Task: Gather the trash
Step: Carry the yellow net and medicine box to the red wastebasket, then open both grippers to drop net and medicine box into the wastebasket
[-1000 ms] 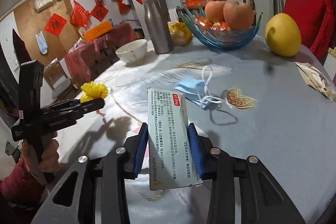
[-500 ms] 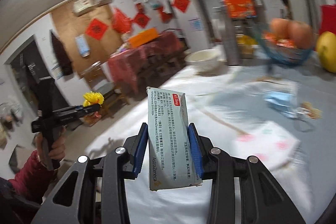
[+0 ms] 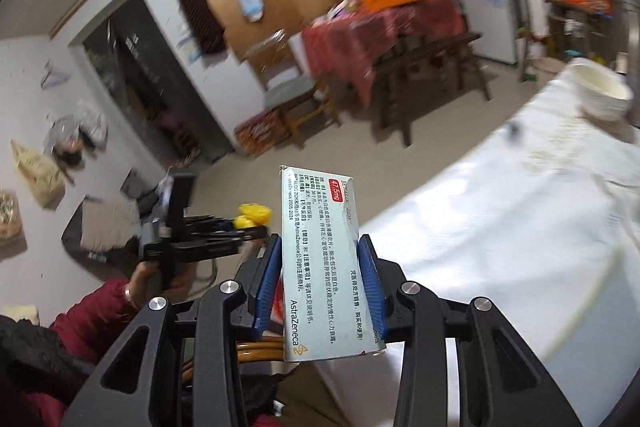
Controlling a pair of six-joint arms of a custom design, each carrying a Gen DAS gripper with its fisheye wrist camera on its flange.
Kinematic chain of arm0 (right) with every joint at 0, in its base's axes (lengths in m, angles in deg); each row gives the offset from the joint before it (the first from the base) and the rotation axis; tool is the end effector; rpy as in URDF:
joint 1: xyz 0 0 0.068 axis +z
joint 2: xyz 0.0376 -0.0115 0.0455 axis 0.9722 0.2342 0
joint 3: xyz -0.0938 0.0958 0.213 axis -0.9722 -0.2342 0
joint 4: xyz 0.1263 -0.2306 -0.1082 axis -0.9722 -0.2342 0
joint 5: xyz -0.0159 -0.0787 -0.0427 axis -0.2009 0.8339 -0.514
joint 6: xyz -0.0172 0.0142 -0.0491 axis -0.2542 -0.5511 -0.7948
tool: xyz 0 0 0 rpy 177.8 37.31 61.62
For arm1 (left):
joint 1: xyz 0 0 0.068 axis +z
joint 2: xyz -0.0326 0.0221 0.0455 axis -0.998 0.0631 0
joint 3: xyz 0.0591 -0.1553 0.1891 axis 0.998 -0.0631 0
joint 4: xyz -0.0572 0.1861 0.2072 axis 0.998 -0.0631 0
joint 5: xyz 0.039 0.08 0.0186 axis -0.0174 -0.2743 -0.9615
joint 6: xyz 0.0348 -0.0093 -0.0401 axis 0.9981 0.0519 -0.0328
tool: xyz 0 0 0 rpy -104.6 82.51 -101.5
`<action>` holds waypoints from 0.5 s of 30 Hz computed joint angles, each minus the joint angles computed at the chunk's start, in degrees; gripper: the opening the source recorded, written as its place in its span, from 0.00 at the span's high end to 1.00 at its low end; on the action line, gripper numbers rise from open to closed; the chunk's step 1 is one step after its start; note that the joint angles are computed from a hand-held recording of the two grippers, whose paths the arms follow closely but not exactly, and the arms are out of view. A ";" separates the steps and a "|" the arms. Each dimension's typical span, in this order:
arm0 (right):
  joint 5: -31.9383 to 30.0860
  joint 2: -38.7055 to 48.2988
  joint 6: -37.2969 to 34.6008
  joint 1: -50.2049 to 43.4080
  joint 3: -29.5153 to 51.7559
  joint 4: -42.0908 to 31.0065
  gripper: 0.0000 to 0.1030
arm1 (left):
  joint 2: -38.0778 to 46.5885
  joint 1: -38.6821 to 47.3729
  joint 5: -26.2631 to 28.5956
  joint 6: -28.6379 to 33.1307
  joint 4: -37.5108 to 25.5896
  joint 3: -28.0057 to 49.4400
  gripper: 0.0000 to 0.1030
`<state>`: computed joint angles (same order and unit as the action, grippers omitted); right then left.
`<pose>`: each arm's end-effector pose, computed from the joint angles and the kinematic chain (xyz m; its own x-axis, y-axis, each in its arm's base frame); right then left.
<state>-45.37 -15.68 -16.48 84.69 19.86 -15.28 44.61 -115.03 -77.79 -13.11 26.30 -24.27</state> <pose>0.2000 0.0431 0.2800 -0.7267 0.1896 -0.6602 -0.2167 0.8488 0.4823 0.3154 -0.1760 0.1658 -0.7871 0.3407 -0.5141 0.4595 0.8800 -0.1204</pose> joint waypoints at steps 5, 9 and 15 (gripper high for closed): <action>3.17 13.07 2.57 9.84 5.46 4.91 0.63 | 4.68 2.49 -0.42 0.56 1.06 0.31 0.18; 3.49 22.47 3.70 15.37 10.25 7.20 0.63 | 3.18 3.59 -3.30 1.81 2.93 -1.46 0.12; 4.22 35.11 4.43 20.33 18.22 8.56 0.62 | 0.78 8.17 -7.61 2.00 4.99 -0.83 0.07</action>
<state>-41.14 19.43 -12.05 105.03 38.09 -6.72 45.39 -106.86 -85.40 -11.12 31.29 -25.11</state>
